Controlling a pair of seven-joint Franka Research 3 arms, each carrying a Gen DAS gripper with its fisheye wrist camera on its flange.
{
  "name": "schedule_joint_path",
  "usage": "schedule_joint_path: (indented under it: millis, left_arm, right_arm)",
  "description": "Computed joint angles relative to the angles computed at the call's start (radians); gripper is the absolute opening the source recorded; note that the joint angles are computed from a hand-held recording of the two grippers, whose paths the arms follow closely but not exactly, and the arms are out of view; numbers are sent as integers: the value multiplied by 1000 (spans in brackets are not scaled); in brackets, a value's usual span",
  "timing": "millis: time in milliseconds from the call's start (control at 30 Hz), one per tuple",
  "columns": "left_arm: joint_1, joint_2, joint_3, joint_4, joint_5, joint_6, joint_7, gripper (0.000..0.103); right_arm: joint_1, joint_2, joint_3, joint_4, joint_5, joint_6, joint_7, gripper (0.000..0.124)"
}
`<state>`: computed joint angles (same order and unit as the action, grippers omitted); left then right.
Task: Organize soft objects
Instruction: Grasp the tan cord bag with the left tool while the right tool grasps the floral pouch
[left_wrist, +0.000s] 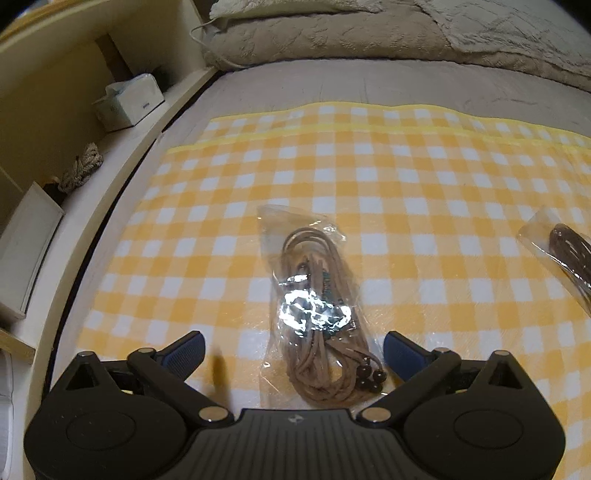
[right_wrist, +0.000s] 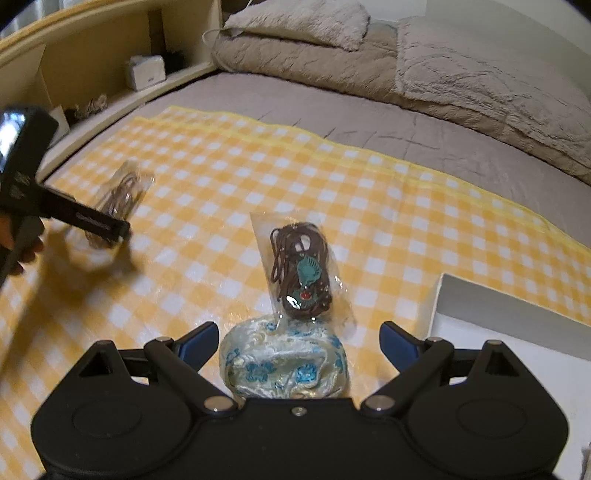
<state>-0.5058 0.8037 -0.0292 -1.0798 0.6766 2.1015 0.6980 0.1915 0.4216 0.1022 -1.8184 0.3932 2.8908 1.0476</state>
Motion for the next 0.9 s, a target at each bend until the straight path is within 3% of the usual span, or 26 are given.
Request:
schedule_joint_path:
  millis: [200,400,633,900]
  left_arm:
    - [28,-30,-16,-53,-32,59,-24,84]
    - [50,-50,-20,-100,-52,126,-57,65]
    - [55,-75,-5,-136,-21,169,-97,41]
    - [40,-117,-10,-192,10,183,-139,36]
  right_arm:
    - [62,31,-57,15,-95,-9,40,95]
    - [90,42,-82,6,-171,-11,83,96]
    - [95,39,-83,-2,-220,-23,99,71]
    - [50,4,-34,-35,-168,14,32,65]
